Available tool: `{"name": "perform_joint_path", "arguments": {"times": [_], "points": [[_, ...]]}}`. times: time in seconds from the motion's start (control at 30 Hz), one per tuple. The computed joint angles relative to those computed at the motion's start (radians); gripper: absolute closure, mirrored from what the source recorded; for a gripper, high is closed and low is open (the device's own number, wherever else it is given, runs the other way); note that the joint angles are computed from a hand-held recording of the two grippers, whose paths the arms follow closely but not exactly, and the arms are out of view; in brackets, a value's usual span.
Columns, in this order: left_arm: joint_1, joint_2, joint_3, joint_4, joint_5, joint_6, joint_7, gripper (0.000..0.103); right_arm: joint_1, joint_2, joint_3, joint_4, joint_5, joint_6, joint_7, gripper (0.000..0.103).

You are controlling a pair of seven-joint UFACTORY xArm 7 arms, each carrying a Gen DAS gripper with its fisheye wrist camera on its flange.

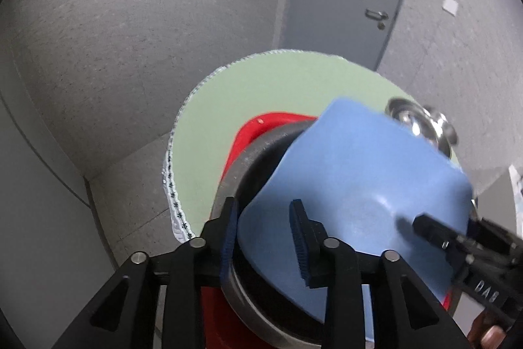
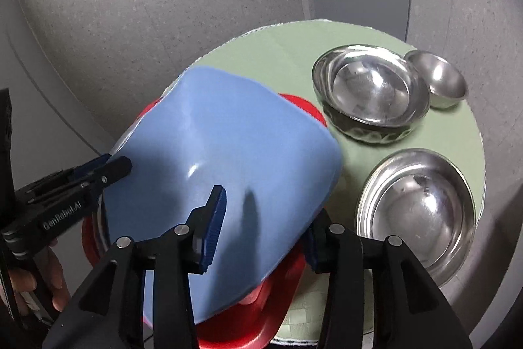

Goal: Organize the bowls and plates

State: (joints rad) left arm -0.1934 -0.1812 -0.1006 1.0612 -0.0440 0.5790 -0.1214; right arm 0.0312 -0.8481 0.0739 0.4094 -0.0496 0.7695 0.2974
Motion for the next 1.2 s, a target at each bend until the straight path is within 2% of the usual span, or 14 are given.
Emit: {"name": "perform_joint_path", "arguments": {"times": [0.03,0.13,0.23,0.3,0.37,0.53,0.73,0.93,1.1,1.13,1.2], "points": [[-0.003,0.001,-0.003,0.001,-0.001,-0.008,-0.003,0.063,0.003,-0.010,0.000,-0.005,0.000,0.003,-0.002,0.055],[0.005,-0.017,-0.016,-0.014,0.044,-0.029,-0.040,0.060,0.012,-0.011,0.000,0.004,0.010,0.012,0.001,0.042],[0.008,-0.041,-0.026,-0.039,0.069,-0.052,-0.084,0.051,0.000,-0.031,0.016,0.011,-0.009,0.022,0.011,0.032],[0.001,-0.048,-0.031,-0.038,0.073,-0.063,-0.096,0.049,-0.010,-0.055,0.013,0.012,-0.017,0.026,0.016,0.032],[-0.009,-0.045,-0.042,-0.017,0.080,-0.062,-0.109,0.041,-0.034,-0.080,0.010,0.015,-0.034,0.027,0.024,0.032],[-0.050,-0.028,-0.067,0.028,0.086,-0.065,-0.109,0.036,-0.097,-0.126,-0.027,0.019,-0.067,0.032,0.013,0.032],[-0.107,0.062,-0.128,0.134,0.184,-0.034,-0.160,0.027,-0.203,-0.156,-0.097,0.034,-0.115,0.038,-0.051,0.031],[-0.200,0.204,-0.152,0.292,0.349,0.069,-0.279,0.027,-0.306,-0.135,-0.200,0.043,-0.159,0.077,-0.205,0.030],[-0.300,0.321,-0.129,0.435,0.457,0.173,-0.374,0.027,-0.327,-0.043,-0.312,0.059,-0.083,0.141,-0.362,0.030],[-0.316,0.342,-0.123,0.458,0.460,0.192,-0.380,0.027,-0.325,-0.018,-0.334,0.064,-0.056,0.154,-0.394,0.032],[-0.348,0.372,-0.108,0.487,0.481,0.214,-0.401,0.027,-0.315,0.027,-0.379,0.077,0.011,0.184,-0.460,0.045]]}}
